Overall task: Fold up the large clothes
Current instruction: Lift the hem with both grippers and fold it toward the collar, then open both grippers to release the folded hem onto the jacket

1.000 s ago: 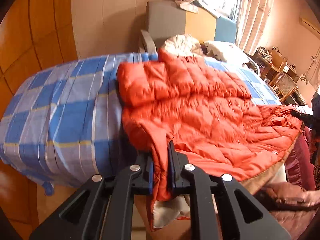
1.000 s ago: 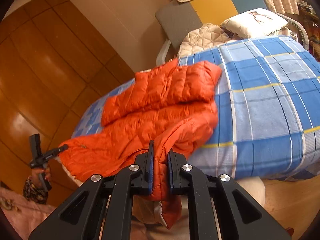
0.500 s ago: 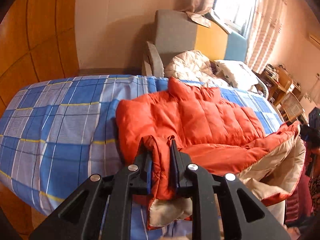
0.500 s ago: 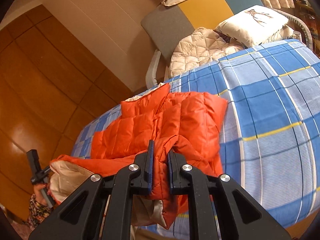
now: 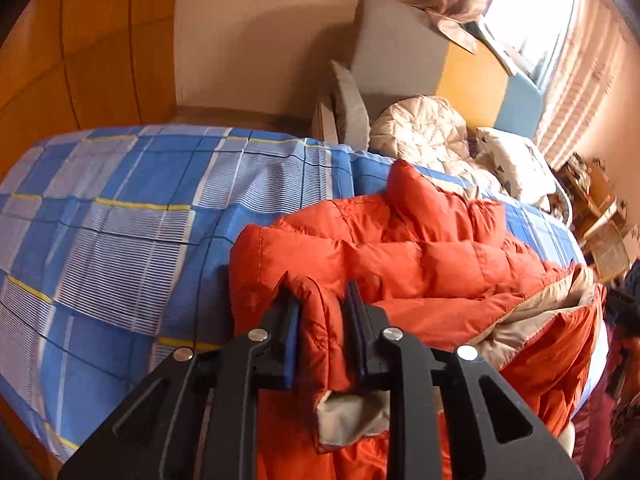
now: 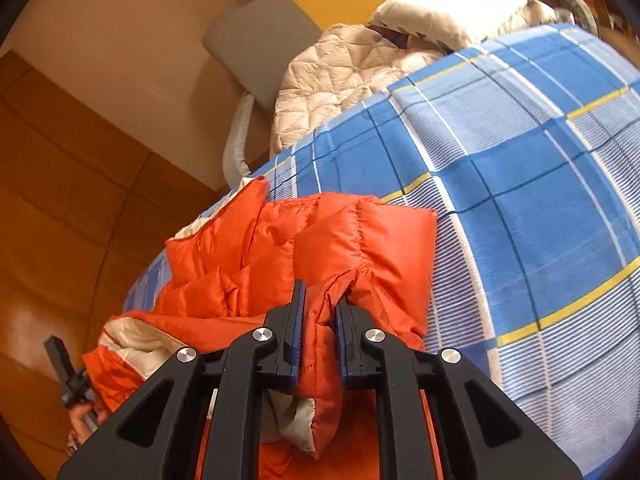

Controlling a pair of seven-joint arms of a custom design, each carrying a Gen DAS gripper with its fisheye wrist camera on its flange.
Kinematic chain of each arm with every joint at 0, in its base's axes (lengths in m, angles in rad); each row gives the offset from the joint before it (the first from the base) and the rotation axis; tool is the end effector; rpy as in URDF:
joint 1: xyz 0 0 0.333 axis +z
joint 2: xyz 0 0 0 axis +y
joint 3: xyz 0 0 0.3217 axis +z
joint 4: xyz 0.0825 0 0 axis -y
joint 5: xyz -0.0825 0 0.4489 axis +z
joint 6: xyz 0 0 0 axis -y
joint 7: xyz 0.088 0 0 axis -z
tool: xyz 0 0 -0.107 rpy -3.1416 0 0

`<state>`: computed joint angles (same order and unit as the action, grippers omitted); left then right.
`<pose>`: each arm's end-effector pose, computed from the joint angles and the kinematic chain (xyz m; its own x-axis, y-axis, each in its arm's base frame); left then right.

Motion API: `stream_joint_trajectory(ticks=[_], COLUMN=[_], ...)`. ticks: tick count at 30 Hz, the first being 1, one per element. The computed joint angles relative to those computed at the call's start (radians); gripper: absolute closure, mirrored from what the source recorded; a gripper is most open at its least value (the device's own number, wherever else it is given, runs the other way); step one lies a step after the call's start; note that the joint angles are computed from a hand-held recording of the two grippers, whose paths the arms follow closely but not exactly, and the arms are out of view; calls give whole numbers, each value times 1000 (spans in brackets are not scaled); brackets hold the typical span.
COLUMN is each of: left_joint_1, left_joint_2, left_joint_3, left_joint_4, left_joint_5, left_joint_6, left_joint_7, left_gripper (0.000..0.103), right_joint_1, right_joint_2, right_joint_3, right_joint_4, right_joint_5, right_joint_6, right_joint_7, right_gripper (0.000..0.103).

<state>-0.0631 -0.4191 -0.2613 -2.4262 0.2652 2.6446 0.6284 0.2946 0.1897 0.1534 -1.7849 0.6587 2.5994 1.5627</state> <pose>0.4912 -0.1795 0.5028 0.3190 -0.9192 0.2310 -0.7105 -0.3932 -0.5836 0.6561 0.2943 0.4948 0.1248 -0.8031 -0.5826 -0.8976 0.1588 -0.4112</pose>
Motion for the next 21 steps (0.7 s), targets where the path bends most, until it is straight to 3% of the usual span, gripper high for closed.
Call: stream_joint_trajectory(ticks=[2, 4, 6, 7, 9, 10, 13, 16, 20, 21], left_joint_1=[10, 29, 106, 142, 154, 145, 127, 98, 33, 37], left_joint_2=[9, -5, -46, -70, -113, -123, -118, -89, -83, -100], left_joint_3=[0, -9, -76, -107, -105, -99, -104, -113, -77, -90], left_joint_4=[-9, -26, -37, -42, -74, -75, -56, -21, -31, -42], left_joint_5=[-4, 5, 89, 141, 192, 197, 231, 271, 276, 297], left_joint_6=[35, 54, 28, 11, 57, 41, -18, -85, -30, -29], left_joint_7=[-30, -78, -206, -273, -325, -312, -273, -215, -132, -130], left_gripper=[71, 60, 25, 9, 10, 10, 9, 8, 2, 2], right_joint_1=[-4, -21, -32, -24, -19, -8, 31, 69, 73, 74], right_joint_2=[9, 3, -23, -42, -71, -81, -102, -101, -92, -84], right_joint_3=[8, 29, 48, 46, 45, 32, -6, -41, -32, -31], right_joint_4=[5, 0, -28, -48, -69, -76, -99, -99, -80, -67], right_joint_5=[33, 134, 268, 292, 354, 309, 57, -299, -399, -413], right_joint_6=[18, 52, 116, 169, 204, 203, 203, 176, 156, 145], right_joint_7=[-19, -95, -201, -228, -326, -314, -201, -7, 3, 8], right_gripper=[82, 66, 24, 21, 21, 21, 21, 21, 21, 21])
